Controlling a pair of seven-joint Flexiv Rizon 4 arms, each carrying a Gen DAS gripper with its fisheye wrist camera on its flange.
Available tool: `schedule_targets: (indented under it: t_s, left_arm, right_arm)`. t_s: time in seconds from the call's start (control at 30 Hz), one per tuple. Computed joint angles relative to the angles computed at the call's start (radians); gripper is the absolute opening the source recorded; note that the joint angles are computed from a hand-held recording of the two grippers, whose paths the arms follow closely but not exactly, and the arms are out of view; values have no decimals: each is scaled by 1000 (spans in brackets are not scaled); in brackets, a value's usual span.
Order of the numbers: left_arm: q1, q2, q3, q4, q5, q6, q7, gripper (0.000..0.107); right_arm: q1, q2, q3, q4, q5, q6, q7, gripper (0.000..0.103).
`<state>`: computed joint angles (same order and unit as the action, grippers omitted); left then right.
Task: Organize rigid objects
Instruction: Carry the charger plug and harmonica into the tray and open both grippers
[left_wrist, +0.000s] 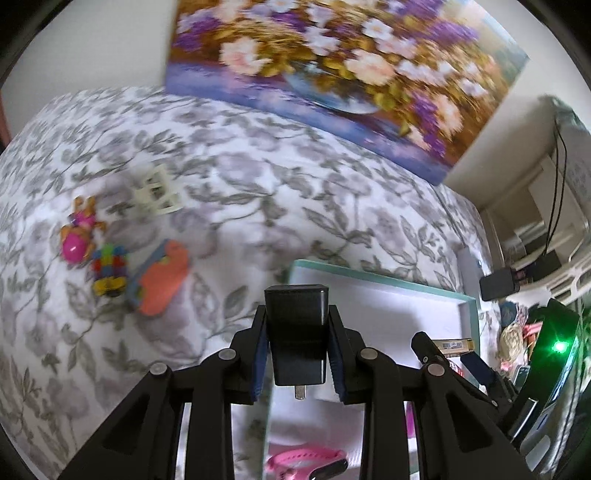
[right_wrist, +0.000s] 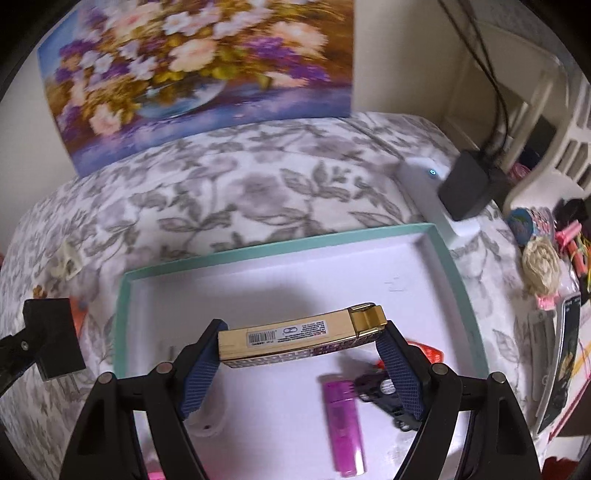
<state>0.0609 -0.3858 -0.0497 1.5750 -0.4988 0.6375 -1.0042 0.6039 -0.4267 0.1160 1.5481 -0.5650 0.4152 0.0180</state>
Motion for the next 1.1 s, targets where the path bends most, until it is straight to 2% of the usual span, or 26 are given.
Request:
schedule_targets:
  t_s: [0.13,0.4,1.1]
  left_arm:
    - [-19,6,-17,34,-14,49,36,30]
    - [-45,1,-31,78,-20,140,91,30]
    - [-62,-5,-26,84,39,141,110,30]
  right_arm:
    - [-5,10,0,15,9,-42,3,84]
    - [-36,42,9,75,28,4,65,84]
    - [-47,43,14,81,37,37,63,84]
